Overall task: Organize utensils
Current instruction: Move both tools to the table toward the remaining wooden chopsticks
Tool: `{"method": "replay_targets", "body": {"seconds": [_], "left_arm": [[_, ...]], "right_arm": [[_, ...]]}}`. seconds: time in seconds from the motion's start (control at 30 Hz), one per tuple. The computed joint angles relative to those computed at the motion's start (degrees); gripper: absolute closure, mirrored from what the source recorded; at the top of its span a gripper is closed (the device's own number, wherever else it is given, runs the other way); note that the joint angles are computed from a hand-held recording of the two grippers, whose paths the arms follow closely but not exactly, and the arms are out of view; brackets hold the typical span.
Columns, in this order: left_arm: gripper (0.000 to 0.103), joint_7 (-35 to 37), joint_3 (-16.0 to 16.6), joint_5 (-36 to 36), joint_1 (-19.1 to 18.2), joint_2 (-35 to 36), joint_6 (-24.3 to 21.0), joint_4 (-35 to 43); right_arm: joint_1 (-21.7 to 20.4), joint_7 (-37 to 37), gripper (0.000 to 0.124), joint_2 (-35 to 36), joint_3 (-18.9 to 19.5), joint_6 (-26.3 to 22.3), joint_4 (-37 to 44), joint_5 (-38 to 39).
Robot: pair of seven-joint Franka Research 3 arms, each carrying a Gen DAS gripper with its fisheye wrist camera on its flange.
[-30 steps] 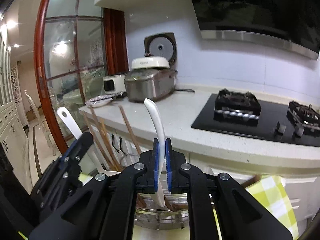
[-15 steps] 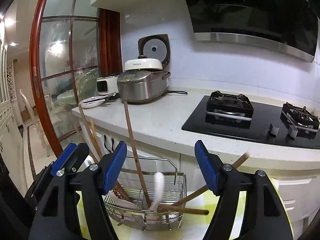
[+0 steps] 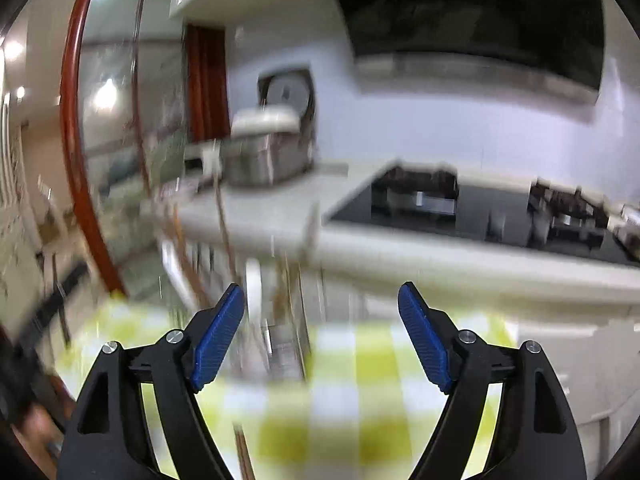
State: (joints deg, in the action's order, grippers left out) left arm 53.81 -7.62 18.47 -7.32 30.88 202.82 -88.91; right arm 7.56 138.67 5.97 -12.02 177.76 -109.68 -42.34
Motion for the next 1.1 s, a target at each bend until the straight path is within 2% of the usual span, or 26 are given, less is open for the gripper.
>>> {"method": "replay_targets", "body": {"seconds": [0.07, 0.13, 0.17, 0.23, 0.27, 0.33, 0.4, 0.5, 0.7, 0.73, 0.83, 0.97, 1.1], "left_arm": [[0.041, 0.8, 2.8, -2.9, -1.6, -4.6, 1.1, -8.0], [0.039, 2.0, 4.3, -5.3, -2.3, -9.6, 1.0, -16.0], [0.036, 1.8, 3.7, -5.1, -1.3, -11.4, 0.4, -18.8], [0.036, -2.1, -0.5, 0.2, 4.4, -15.0, -1.2, -24.5], [0.036, -3.0, -1.2, 1.6, 5.7, -16.5, -1.5, -26.7], [0.036, -3.0, -0.5, 2.2, 6.0, -19.1, -1.3, -31.0], [0.036, -2.9, 0.1, 2.1, 6.3, -21.8, -0.8, -35.2], [0.036, -3.8, 0.5, 2.4, 7.1, -24.4, 0.6, -39.5], [0.035, -5.5, 0.7, 4.3, 8.0, -25.4, 1.7, -41.1], [0.034, -5.6, 0.7, 4.2, 7.9, -25.4, 1.6, -40.9], [0.034, -6.9, 0.4, 5.8, 8.2, -25.0, 1.3, -40.1], [0.034, -9.2, -0.2, 8.5, 8.8, -24.2, 0.1, -38.5], [0.034, -10.3, -0.7, 10.1, 8.9, -23.7, -0.8, -37.4]], "right_arm": [[-3.1, -15.0, 0.049, -2.0, 4.8, -0.9, -6.0, 12.8], [-3.8, -23.4, 0.049, -3.6, 6.7, -2.5, -10.7, 20.2], [-4.2, -29.4, 0.049, -4.3, 7.9, -3.4, -12.8, 26.5], [-4.2, -40.5, 0.049, -5.5, 9.6, -5.1, -15.8, 38.1], [-4.0, -45.1, 0.049, -5.6, 10.0, -6.1, -16.2, 42.8], [-3.3, -54.2, 0.049, -6.2, 10.6, -8.2, -17.3, 52.1], [-2.9, -58.4, 0.05, -5.9, 10.8, -10.6, -16.7, 55.3], [-2.4, -57.5, 0.05, -5.2, 10.9, -11.4, -16.4, 53.3], [-1.6, -57.0, 0.05, -3.0, 10.7, -12.6, -14.5, 51.2], [-1.3, -55.0, 0.05, -2.4, 10.3, -13.1, -14.1, 48.5], [-1.4, -56.0, 0.05, -1.5, 10.4, -13.5, -13.3, 49.6], [-1.0, -53.6, 0.051, -0.7, 9.6, -13.7, -12.3, 46.5], [-1.1, -54.0, 0.052, 0.3, 9.6, -14.2, -11.3, 46.5]]}}
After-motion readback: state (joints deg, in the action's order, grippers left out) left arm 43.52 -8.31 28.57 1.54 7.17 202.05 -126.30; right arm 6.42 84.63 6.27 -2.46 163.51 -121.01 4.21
